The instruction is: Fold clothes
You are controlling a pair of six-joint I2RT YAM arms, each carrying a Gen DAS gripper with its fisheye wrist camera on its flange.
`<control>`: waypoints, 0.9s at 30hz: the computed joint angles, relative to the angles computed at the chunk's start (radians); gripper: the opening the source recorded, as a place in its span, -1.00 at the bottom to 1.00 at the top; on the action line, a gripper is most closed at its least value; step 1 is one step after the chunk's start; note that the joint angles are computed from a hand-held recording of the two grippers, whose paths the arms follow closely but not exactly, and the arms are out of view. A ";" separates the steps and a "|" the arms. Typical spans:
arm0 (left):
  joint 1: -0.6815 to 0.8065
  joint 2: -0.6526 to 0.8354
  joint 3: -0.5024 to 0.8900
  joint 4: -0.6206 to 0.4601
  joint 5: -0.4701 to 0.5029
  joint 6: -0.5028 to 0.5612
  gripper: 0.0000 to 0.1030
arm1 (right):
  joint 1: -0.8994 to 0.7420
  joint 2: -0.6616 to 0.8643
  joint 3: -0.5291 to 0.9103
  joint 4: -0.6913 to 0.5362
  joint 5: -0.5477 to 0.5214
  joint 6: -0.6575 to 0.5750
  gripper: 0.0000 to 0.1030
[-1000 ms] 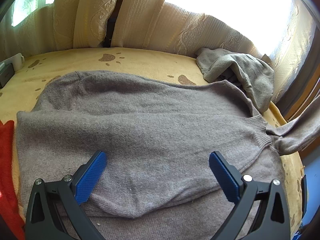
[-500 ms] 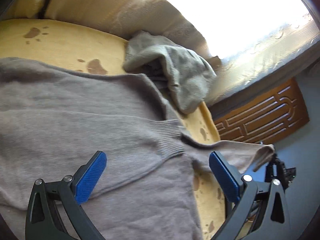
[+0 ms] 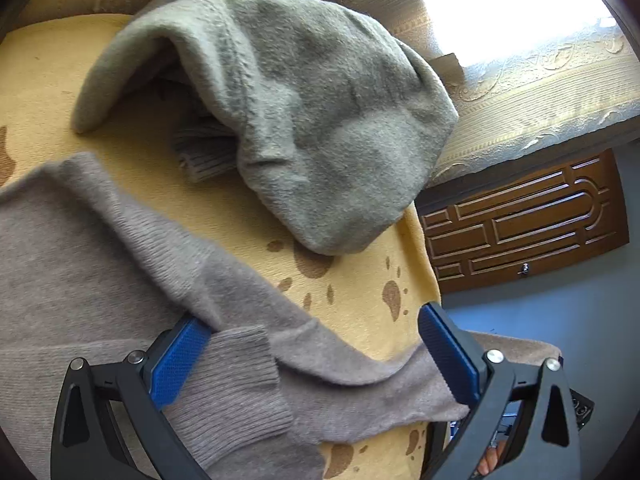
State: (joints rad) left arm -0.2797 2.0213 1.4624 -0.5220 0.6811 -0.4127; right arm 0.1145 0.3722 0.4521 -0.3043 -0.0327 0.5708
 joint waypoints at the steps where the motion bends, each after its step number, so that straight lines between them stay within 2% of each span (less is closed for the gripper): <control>1: -0.007 0.020 0.024 -0.002 0.018 -0.006 1.00 | -0.001 -0.003 -0.004 0.000 0.002 -0.001 -0.85; 3: -0.014 0.038 0.040 0.036 0.075 -0.038 1.00 | -0.005 -0.003 -0.011 0.005 0.003 0.003 -0.85; 7: 0.002 0.011 -0.015 0.202 0.204 -0.122 1.00 | -0.042 -0.026 -0.029 -0.005 -0.027 0.012 -0.85; 10: 0.017 -0.020 -0.030 0.206 0.189 -0.106 1.00 | -0.052 -0.026 -0.032 -0.004 -0.042 0.022 -0.85; 13: 0.048 -0.058 -0.058 0.184 0.170 -0.080 1.00 | -0.028 -0.006 -0.032 0.019 -0.048 0.045 -0.85; 19: 0.149 -0.177 -0.144 0.094 0.165 0.026 1.00 | 0.208 0.127 0.020 0.124 0.069 0.066 -0.85; 24: 0.315 -0.338 -0.265 -0.044 0.244 0.172 1.00 | 0.436 0.371 0.151 0.259 0.156 0.015 -0.85; 27: 0.455 -0.431 -0.315 -0.178 0.280 0.306 1.00 | 0.568 0.583 0.271 0.340 0.170 -0.030 -0.85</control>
State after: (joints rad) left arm 0.1751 1.5900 1.1477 -0.6997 0.9609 -0.1068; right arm 0.6821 0.9556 0.7233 0.0359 0.1375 0.5412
